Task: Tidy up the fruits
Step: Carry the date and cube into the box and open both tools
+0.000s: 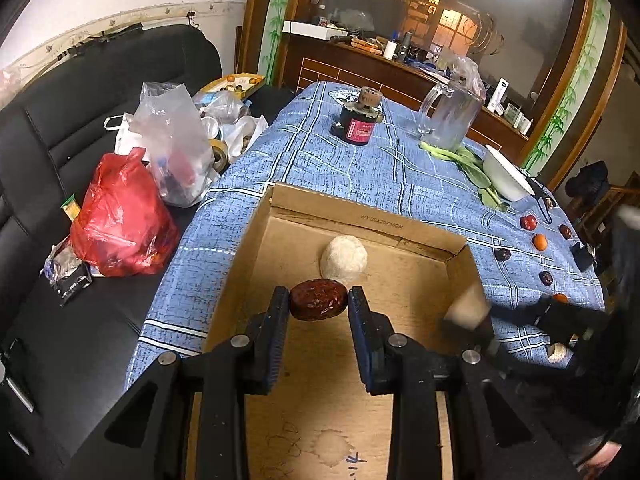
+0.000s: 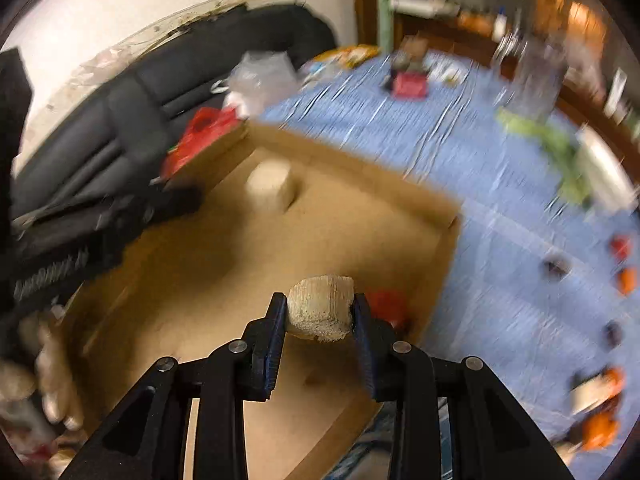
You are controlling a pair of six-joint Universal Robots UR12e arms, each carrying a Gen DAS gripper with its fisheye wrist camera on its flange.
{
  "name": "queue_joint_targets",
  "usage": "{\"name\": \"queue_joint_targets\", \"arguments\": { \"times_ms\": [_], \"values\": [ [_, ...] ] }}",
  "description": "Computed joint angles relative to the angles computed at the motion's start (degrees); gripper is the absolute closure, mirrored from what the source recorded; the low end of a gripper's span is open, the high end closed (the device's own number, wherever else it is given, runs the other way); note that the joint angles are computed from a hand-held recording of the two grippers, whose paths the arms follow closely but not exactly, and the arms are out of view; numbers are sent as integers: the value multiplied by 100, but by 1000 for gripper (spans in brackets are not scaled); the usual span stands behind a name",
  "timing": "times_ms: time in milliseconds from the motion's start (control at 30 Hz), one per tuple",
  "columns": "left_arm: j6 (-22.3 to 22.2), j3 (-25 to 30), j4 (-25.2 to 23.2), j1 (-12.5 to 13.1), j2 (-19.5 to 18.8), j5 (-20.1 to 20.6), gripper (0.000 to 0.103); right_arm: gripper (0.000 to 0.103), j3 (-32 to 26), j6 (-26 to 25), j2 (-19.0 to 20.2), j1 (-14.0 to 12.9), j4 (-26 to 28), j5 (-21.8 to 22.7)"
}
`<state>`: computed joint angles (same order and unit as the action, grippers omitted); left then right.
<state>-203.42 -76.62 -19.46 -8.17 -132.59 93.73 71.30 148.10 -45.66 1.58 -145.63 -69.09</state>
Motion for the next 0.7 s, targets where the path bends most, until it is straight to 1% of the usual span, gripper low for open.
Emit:
{"name": "queue_joint_targets", "arguments": {
  "times_ms": [33, 100, 200, 333, 467, 567, 700],
  "values": [
    [-10, 4, -8, 3, -4, -10, 74, 68, -6, 111, 9, -23, -139, 128],
    [-12, 30, -63, 6, -19, -13, 74, 68, -75, 259, -10, -99, 46, 478],
    [-10, 117, -259, 9, -59, 9, 74, 68, 10, 144, -73, -139, 117, 657],
    [-18, 299, -658, 15, -151, -42, 74, 68, 121, -69, -101, -101, 267, 608],
    [-7, 441, -998, 25, -226, -110, 74, 68, 132, -82, -62, -77, 354, 512],
    [4, 498, -1119, 29, -262, -113, 74, 67, 119, -83, -31, -65, 379, 472],
    [10, 539, -1131, 22, -289, -78, 74, 68, 123, -60, 8, -48, 331, 417]
  ]
}}
